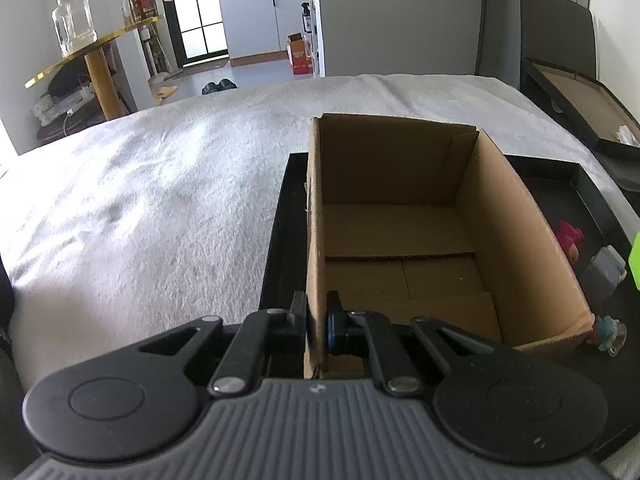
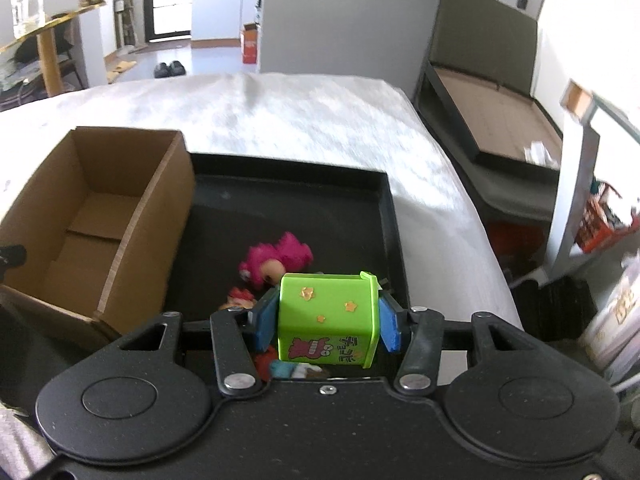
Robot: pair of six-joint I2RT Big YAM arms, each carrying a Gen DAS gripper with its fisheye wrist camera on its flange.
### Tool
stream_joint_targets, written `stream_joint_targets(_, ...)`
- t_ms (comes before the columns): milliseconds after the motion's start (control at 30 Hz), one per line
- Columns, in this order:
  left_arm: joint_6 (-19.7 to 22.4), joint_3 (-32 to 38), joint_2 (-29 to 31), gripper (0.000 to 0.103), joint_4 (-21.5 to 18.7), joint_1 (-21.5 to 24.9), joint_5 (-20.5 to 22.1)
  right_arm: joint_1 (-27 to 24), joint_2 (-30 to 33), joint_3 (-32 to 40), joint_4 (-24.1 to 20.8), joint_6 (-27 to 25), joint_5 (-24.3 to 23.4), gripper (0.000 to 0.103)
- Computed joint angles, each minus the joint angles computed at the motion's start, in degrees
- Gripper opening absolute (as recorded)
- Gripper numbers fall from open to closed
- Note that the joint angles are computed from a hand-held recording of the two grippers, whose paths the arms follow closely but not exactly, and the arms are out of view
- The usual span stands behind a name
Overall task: Organize rigid objects
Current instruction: 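Close the right gripper on the green hexagonal block and lift it, then carry the green block over the box and release it inside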
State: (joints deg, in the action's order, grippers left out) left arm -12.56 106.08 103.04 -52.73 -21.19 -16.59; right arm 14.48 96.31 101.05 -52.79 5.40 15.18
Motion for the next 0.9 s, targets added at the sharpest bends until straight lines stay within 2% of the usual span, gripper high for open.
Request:
stream_joint_targets(633,-1.5,-1.0,-0.7,0.009,0.1,0.9,3.1,5.4,1.8,3.8,4.7,-9.2,-1.7,0.050)
stream_joint_targets(900,-2.2,-1.0,-0.8,0.009,0.0,1.2,3.9,6.3,3.2,5.0,7.4,-11.4,-5.0,0.050)
